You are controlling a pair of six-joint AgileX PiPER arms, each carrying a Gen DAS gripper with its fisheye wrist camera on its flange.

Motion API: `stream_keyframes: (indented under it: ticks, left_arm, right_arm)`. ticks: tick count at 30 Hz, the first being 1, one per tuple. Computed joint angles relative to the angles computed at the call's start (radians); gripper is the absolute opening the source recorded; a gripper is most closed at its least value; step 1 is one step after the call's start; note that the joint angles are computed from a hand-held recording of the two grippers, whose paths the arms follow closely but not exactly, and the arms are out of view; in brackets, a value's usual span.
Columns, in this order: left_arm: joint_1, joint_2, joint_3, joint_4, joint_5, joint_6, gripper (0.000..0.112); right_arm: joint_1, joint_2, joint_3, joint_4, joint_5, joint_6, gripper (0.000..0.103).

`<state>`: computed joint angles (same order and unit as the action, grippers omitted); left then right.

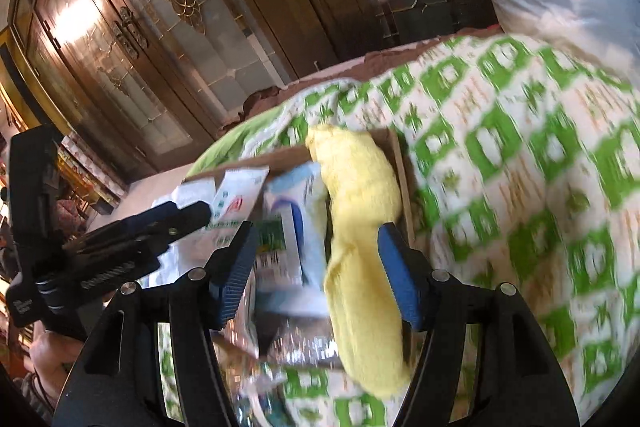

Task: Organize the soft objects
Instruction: 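Open both grippers to release the packets into the tray, then grasp the stick bag with the left gripper while the right grasps the coloured-sticks bag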

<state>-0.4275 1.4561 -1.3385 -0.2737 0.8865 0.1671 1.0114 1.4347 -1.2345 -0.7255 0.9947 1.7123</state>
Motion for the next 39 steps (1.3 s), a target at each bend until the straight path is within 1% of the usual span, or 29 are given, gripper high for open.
stream_keyframes:
  ticks: [2, 6, 8, 10, 11, 13, 14, 15, 16, 18, 22, 23, 24, 27, 28, 30, 31, 32, 33, 36, 39]
  left_arm:
    - [0.018, -0.057, 0.076, -0.028, -0.002, 0.010, 0.065]
    - [0.078, -0.217, 0.315, -0.089, -0.019, 0.021, 0.065]
    - [0.108, -0.288, 0.443, -0.129, -0.033, 0.032, 0.065]
    - [0.148, -0.349, 0.575, -0.186, -0.041, 0.061, 0.065]
    - [0.150, -0.369, 0.627, -0.190, -0.049, 0.058, 0.065]
    - [0.094, -0.390, 0.684, -0.133, -0.074, -0.005, 0.065]
    - [0.040, -0.405, 0.686, -0.078, -0.092, -0.063, 0.066]
    - [0.013, -0.405, 0.676, -0.062, -0.091, -0.081, 0.066]
    - [0.001, -0.400, 0.663, -0.074, -0.086, -0.072, 0.066]
    - [-0.031, -0.385, 0.644, -0.070, -0.098, -0.103, 0.067]
    - [-0.142, -0.285, 0.614, 0.032, -0.155, -0.232, 0.071]
    - [-0.167, -0.267, 0.612, 0.056, -0.175, -0.260, 0.078]
    - [-0.184, -0.258, 0.611, 0.070, -0.194, -0.278, 0.080]
    - [-0.257, -0.208, 0.570, 0.179, -0.210, -0.391, 0.081]
    - [-0.271, -0.195, 0.560, 0.198, -0.215, -0.404, 0.080]
    - [-0.280, -0.170, 0.536, 0.194, -0.220, -0.402, 0.079]
    - [-0.264, -0.174, 0.542, 0.165, -0.224, -0.369, 0.075]
    - [-0.230, -0.185, 0.553, 0.116, -0.220, -0.299, 0.072]
    - [-0.211, -0.191, 0.556, 0.090, -0.210, -0.254, 0.070]
    - [-0.125, -0.233, 0.564, 0.019, -0.138, -0.116, 0.068]
    - [-0.026, -0.289, 0.583, -0.025, -0.066, -0.028, 0.068]
  right_arm:
    - [0.042, -0.021, 0.032, -0.001, 0.014, 0.040, 0.063]
    - [0.140, -0.055, 0.108, -0.007, 0.030, 0.160, 0.063]
    - [0.196, -0.065, 0.159, -0.005, 0.009, 0.242, 0.063]
    - [0.228, -0.060, 0.190, 0.021, -0.017, 0.279, 0.063]
    - [0.231, -0.054, 0.202, 0.040, -0.036, 0.282, 0.063]
    - [0.221, -0.031, 0.209, 0.087, -0.077, 0.262, 0.063]
    - [0.216, -0.025, 0.206, 0.100, -0.088, 0.248, 0.063]
    - [0.211, -0.016, 0.202, 0.110, -0.101, 0.232, 0.063]
    - [0.209, -0.006, 0.192, 0.112, -0.106, 0.221, 0.063]
    - [0.212, 0.004, 0.180, 0.113, -0.107, 0.206, 0.063]
    - [0.206, 0.012, 0.178, 0.112, -0.109, 0.215, 0.063]
    - [0.201, 0.010, 0.182, 0.113, -0.114, 0.222, 0.063]
    - [0.194, 0.007, 0.191, 0.112, -0.125, 0.232, 0.063]
    - [0.175, 0.001, 0.202, 0.118, -0.149, 0.239, 0.063]
    - [0.164, 0.007, 0.195, 0.129, -0.158, 0.223, 0.063]
    - [0.140, 0.019, 0.187, 0.158, -0.192, 0.181, 0.063]
    - [0.124, 0.027, 0.179, 0.178, -0.212, 0.149, 0.063]
    - [0.108, 0.040, 0.163, 0.202, -0.228, 0.105, 0.063]
    - [0.095, 0.055, 0.141, 0.226, -0.235, 0.058, 0.063]
    - [0.067, 0.105, 0.070, 0.293, -0.231, -0.072, 0.063]
    - [0.041, 0.145, 0.028, 0.356, -0.245, -0.159, 0.062]
